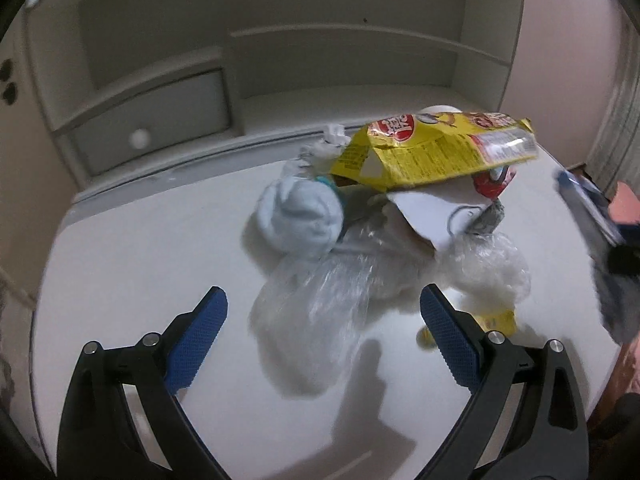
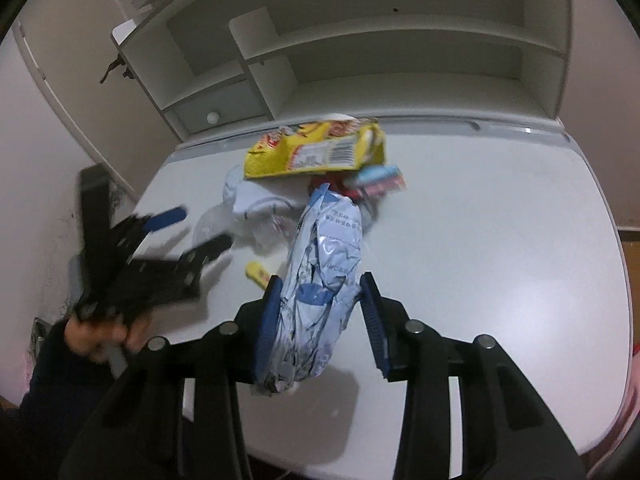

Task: Collect trash
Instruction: 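Grasp the clear plastic bag with the left tool while the right tool grasps a white-blue wrapper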

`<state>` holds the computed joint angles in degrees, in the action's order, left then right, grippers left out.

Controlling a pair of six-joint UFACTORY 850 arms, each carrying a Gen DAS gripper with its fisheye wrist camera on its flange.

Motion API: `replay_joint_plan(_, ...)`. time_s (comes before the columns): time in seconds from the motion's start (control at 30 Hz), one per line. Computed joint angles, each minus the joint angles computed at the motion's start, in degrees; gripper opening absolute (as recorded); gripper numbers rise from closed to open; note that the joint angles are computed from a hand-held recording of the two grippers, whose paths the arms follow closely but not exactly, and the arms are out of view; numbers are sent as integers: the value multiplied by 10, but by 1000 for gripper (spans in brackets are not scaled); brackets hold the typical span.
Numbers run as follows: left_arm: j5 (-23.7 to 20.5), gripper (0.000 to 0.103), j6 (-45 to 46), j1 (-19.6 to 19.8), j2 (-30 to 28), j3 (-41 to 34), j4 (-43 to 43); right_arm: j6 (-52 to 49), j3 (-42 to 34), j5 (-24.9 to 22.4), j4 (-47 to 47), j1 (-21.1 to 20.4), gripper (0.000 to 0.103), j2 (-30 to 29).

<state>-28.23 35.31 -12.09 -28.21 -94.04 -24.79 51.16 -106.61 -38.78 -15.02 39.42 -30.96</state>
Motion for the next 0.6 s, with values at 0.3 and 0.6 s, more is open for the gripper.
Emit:
replay_joint_plan(0.3,-54,13,-76,-3,-6,-19,39,37,99,31,-17,1,40,66)
replay_joint_plan(0.6,4,6,-98,22,130,82,12,82,160,52,-56,-12,40,107)
